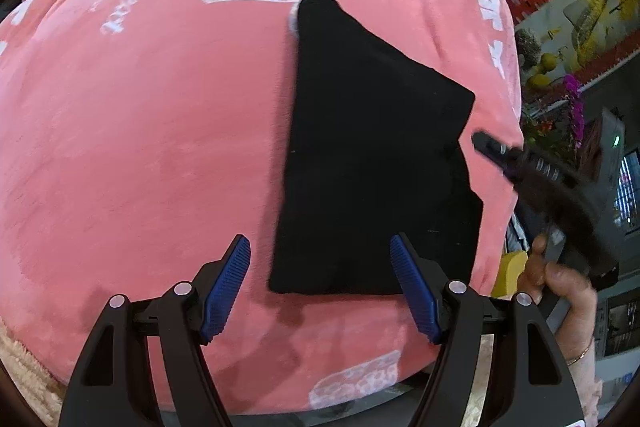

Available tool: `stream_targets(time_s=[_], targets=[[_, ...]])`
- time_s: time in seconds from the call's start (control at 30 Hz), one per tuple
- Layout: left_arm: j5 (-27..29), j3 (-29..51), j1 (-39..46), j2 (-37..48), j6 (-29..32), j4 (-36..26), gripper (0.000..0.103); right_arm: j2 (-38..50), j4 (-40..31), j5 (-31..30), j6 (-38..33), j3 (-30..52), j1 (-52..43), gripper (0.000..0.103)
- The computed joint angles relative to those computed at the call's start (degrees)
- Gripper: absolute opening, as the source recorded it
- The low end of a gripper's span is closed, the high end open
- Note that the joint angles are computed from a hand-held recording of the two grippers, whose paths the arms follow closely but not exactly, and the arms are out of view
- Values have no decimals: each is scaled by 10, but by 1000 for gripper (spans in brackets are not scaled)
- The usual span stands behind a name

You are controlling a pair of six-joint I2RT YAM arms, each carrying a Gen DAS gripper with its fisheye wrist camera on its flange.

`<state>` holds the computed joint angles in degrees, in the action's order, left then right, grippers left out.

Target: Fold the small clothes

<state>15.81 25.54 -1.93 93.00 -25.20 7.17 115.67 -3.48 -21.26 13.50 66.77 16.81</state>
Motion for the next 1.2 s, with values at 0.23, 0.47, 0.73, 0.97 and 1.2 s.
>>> stream_targets(time_s=[0.23,0.47,0.73,0.97,1.2], targets=[[-31,45,-53,38,-15,0,70,91,-82,59,-20,141,-3,8],[6,83,-7,89,-29,4,71,-62,-43,40,-28,-57,-25,62],[-35,198,-9,169,-5,-91,72,-10,-19,-15,-1,-73,-19,62],[-19,241,-10,225,-18,-96,82,31,-26,-20,11,-52,-9,66],[-38,254,-23,240,-10,-88,92,48,-18,-30,12,-43,-7,76]])
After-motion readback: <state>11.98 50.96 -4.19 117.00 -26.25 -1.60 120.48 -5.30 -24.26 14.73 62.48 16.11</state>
